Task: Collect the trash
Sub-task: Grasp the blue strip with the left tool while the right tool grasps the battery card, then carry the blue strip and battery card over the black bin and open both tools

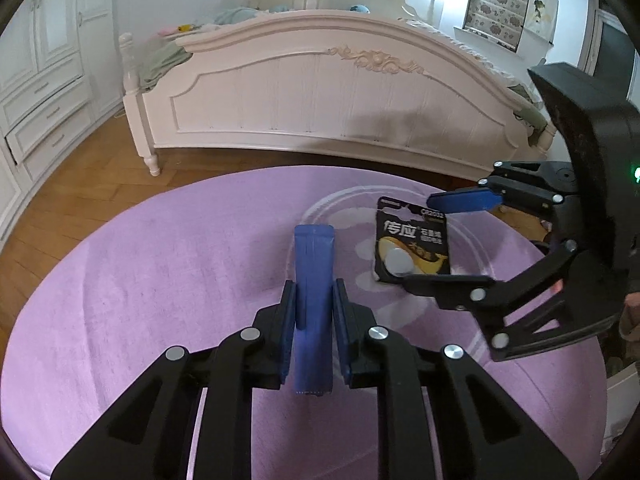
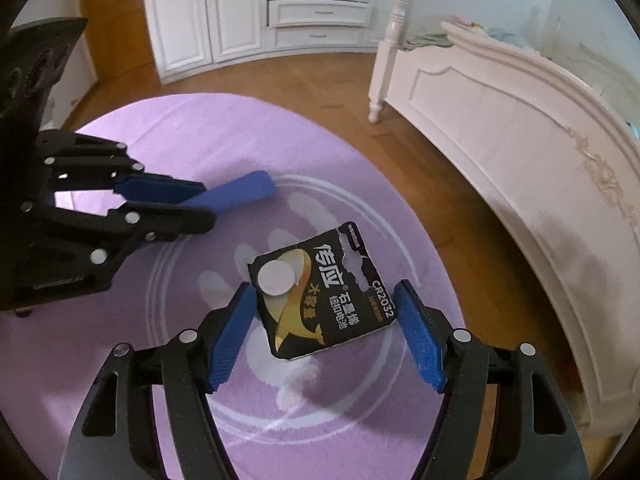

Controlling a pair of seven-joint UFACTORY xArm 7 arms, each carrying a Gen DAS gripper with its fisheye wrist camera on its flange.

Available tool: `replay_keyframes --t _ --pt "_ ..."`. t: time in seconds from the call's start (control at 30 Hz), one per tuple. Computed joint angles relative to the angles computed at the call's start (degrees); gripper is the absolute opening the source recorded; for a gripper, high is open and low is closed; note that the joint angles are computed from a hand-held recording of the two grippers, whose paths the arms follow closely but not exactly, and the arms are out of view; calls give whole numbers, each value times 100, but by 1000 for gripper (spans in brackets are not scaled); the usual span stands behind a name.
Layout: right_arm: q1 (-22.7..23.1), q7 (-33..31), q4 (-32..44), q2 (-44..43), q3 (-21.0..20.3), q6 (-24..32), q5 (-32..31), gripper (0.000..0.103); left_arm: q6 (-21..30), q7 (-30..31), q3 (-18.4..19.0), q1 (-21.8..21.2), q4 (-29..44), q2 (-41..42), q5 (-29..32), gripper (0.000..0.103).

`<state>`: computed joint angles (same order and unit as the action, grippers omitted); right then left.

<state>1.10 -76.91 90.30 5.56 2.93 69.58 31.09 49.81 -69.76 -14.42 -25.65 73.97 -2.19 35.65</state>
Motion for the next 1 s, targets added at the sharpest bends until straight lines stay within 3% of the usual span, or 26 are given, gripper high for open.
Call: replay_keyframes --t 0.17,0.3,0.57,0.67,0.83,1.0 --pt "-153 131 -371 -346 -170 167 428 70 -53 -146 -57 -27 45 -60 92 19" --pt "-425 478 -190 -353 -409 857 983 70 84 -236 -158 -132 263 -10 284 19" --pt "-1446 1302 87 -201 -1005 2271 2255 70 465 -467 -277 -686 1215 510 912 19" --pt "-1994 1656 330 61 -1169 2811 2630 70 573 -410 -224 -1054 1845 950 1135 19" --pt "-2759 2154 813 538 -1180 3235 3045 70 739 -64 -32 -1637 2954 1774 1227 19" --pt "-3450 2405 1197 987 -1089 3390 3215 70 1078 708 174 -2227 4702 3000 1063 19"
